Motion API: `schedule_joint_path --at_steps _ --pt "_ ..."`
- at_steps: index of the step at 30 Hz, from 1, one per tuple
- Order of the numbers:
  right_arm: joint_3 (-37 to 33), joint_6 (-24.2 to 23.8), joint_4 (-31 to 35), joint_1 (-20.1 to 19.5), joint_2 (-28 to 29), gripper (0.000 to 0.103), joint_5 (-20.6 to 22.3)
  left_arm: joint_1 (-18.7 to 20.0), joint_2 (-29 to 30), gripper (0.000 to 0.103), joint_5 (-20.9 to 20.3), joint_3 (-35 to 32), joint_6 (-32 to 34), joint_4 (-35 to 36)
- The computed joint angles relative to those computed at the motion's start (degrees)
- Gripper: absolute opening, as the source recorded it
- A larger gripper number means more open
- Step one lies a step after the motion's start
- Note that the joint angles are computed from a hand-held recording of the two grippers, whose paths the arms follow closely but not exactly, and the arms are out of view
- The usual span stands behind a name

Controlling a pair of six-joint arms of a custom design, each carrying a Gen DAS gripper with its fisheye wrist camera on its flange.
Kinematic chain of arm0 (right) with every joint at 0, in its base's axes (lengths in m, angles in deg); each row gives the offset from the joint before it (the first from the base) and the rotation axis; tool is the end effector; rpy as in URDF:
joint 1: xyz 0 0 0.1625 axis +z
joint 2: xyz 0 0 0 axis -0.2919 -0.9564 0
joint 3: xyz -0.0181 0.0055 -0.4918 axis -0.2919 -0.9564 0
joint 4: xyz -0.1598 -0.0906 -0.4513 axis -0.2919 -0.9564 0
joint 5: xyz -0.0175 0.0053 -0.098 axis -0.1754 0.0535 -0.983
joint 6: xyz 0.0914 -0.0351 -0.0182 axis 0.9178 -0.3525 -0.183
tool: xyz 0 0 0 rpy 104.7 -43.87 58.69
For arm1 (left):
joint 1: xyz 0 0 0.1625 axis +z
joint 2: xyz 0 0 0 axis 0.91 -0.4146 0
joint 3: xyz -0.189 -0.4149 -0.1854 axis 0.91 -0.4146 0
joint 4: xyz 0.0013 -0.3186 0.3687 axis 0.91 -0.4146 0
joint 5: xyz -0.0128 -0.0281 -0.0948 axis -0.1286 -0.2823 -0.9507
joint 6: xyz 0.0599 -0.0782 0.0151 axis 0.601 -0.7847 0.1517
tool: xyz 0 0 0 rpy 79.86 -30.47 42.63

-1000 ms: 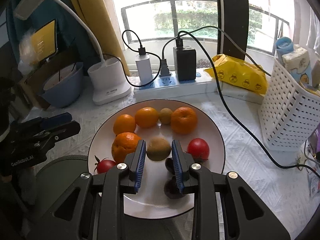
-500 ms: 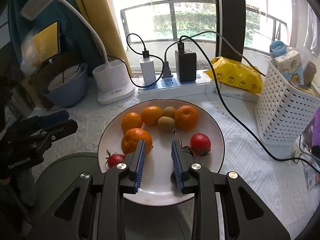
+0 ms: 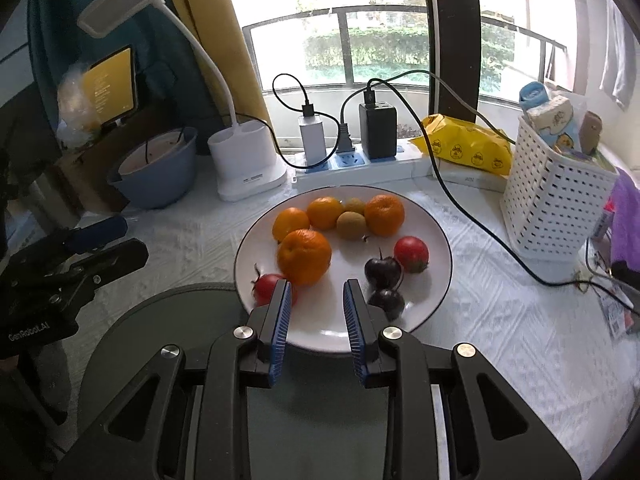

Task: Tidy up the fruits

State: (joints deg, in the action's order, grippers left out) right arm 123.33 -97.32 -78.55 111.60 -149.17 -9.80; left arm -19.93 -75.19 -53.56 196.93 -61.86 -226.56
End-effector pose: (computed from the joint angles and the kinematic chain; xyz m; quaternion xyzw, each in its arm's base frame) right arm 0.1776 -0.6663 0.1957 0.4510 -0.8646 0.1780 0.1318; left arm -0.2341 -0.5591 0.1355 0.0553 0.8183 -0.4648 0.3336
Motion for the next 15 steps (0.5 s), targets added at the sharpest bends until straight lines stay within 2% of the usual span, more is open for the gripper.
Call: schedule_joint_path --at_steps 7,15 --pt "3.25 -0.67 -0.69 -0.41 -2.86 0.029 0.66 -2.32 -0.80 0.066 1.89 2.28 -3.10 1.27" --pt "6.95 -1.29 -1.87 -1.21 -6.39 0.029 1.33 -4.89 -1.42 0.075 2.73 4.67 -7.54 4.29"
